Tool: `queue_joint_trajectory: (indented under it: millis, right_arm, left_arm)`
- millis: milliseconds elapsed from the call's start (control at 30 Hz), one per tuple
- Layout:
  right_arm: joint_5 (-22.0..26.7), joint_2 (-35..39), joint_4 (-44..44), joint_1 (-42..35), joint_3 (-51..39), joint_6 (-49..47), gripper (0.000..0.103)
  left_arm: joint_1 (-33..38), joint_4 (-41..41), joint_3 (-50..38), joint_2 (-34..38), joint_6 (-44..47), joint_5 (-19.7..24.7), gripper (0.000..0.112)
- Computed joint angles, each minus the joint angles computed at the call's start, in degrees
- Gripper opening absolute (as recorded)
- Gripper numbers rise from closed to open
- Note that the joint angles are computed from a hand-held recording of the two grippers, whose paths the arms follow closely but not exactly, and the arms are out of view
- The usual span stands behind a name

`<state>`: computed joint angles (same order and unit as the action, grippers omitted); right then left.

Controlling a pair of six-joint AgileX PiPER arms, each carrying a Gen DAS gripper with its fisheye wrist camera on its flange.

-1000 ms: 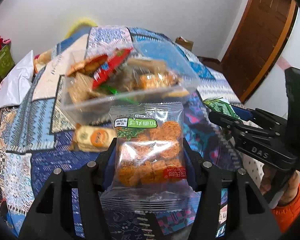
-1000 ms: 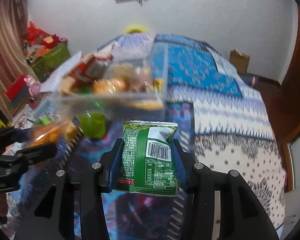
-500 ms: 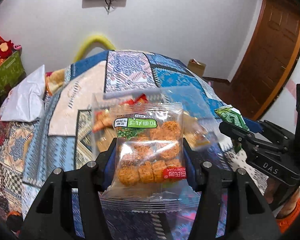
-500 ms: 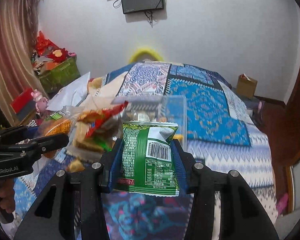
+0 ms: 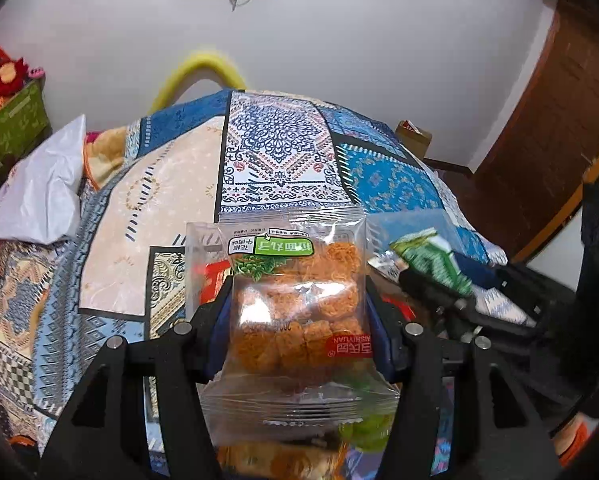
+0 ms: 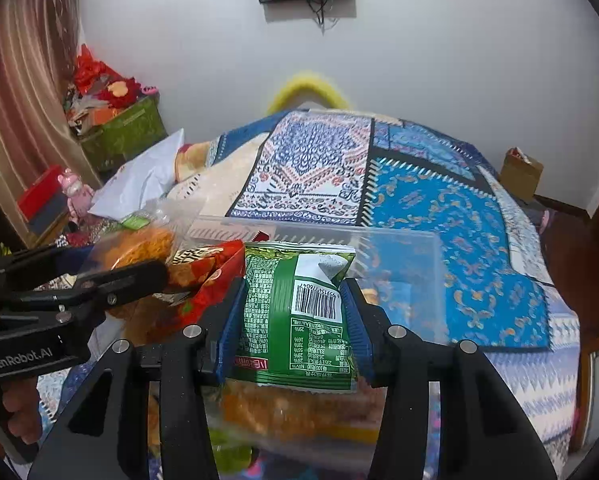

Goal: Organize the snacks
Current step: 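Drop the cracker pack into the box with left tool while right drops chip packet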

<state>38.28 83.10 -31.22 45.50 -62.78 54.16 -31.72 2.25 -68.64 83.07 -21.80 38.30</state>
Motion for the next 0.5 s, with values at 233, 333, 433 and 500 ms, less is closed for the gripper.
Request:
queue_joint_trajectory:
  millis: [233,333,433,500]
  right_arm:
    - [-3.1,3.0,3.4,-2.8,-0.3,-3.7,0.046]
    - [-2.1,3.0,2.9,-2.6,-0.4,-4.0,0.047]
    - [-1.6,1.8,2.9,-2.6,0.2,-3.9,0.058]
    - [-1.9,0.2,1.7,-2.5,1.4,-2.4,0.066]
  left_arm:
    - [0.2,-1.1,-2.4,4.7,1.8,-1.0,0.058]
    - [-1.0,2.2,-1.8,4.5,-0.4,-1.8,0.065]
    - [-1.7,3.9,-1.7,3.9,-1.8,-1.6,0.078]
    - [-1.7,2.9,-1.5,3.3,-0.6,-2.0,0.078]
